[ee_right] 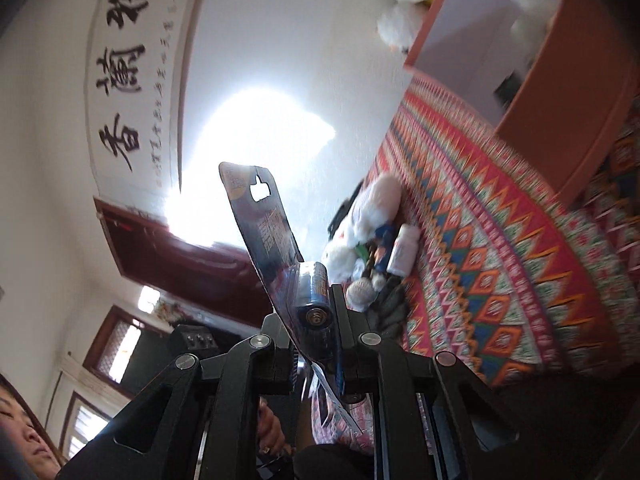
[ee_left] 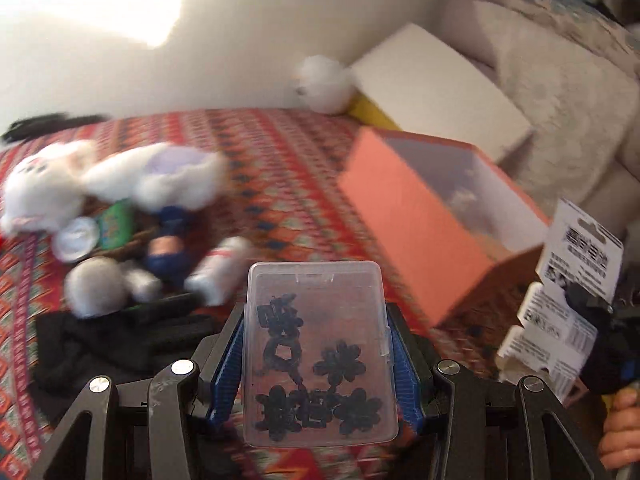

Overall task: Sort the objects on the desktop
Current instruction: 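Carry the card holder and battery card over the salmon box and release both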

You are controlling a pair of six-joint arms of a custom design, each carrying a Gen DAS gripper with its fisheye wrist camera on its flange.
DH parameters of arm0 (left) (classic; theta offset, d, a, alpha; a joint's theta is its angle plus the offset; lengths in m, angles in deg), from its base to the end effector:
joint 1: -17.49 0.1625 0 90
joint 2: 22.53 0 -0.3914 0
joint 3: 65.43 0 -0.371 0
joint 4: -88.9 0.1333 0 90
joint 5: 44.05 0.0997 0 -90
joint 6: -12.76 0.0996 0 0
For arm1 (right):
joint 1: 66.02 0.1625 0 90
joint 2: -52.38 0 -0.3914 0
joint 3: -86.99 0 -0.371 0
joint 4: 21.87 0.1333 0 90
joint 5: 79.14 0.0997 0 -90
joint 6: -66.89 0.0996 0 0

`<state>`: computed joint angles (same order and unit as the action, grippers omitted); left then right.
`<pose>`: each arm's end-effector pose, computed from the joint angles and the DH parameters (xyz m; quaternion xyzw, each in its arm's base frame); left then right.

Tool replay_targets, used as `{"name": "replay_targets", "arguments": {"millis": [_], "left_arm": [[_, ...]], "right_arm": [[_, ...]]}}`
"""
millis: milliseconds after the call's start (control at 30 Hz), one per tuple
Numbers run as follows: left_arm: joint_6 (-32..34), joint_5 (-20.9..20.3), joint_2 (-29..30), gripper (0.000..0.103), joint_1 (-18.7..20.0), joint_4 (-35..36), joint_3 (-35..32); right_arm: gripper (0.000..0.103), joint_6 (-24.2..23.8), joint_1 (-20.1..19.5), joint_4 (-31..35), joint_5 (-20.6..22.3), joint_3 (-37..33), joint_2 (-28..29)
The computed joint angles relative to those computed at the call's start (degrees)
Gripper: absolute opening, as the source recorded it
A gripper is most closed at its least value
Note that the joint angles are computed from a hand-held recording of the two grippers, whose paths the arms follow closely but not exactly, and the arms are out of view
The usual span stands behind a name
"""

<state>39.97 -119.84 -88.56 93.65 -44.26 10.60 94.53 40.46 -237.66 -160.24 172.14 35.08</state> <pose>-0.0049 -0.6792 0.4294 0.3004 0.9031 -0.2674 0.1507 0.3270 -0.5810 -0.0325 0.0474 0.8718 -0.4220 0.2443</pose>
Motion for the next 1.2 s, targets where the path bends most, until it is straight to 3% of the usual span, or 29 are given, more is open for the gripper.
{"name": "replay_targets", "arguments": {"millis": [300,433,567,700,833,933,1067,1133,1167,1200], "left_arm": [[2.15,-2.05,3.08,0.054,-7.8,-0.3,2.49],[3.26,-2.56,6.64,0.054,-11.09,-0.9,0.48],[3.73,-1.93,12.26,0.054,-13.38,-1.04,-4.48],[3.86,-0.04,18.69,0.054,-14.46,-1.28,-10.65],[4.83,3.41,25.26,0.054,-14.59,-2.01,-16.54],[5.19,5.98,30.88,0.054,-14.0,-1.26,-22.13],[5.0,8.04,37.14,0.054,-12.97,1.38,-29.47],[4.68,8.13,39.12,0.055,-12.45,2.48,-31.97],[4.64,8.19,39.84,0.057,-12.23,2.89,-32.88],[4.78,8.28,40.13,0.065,-12.08,3.0,-33.15]], "right_arm": [[0.014,-0.67,-2.66,-15.18,-3.6,16.66,-10.24],[0.014,-3.05,-3.39,-16.47,-6.25,19.76,-14.73],[0.014,-8.39,-3.29,-13.0,-11.67,19.58,-19.82],[0.014,-16.63,-2.04,-5.34,-21.01,13.99,-22.33],[0.014,-26.56,-0.22,3.96,-35.01,2.82,-19.67],[0.014,-34.7,0.32,10.76,-45.91,-7.64,-14.37],[0.014,-40.96,-1.2,18.71,-55.2,-21.73,-5.82],[0.014,-46.63,-1.68,20.07,-61.11,-29.98,-0.54],[0.014,-48.06,-1.93,21.44,-62.96,-33.0,1.24],[0.015,-49.56,-2.18,22.85,-64.81,-36.28,3.16]]}}
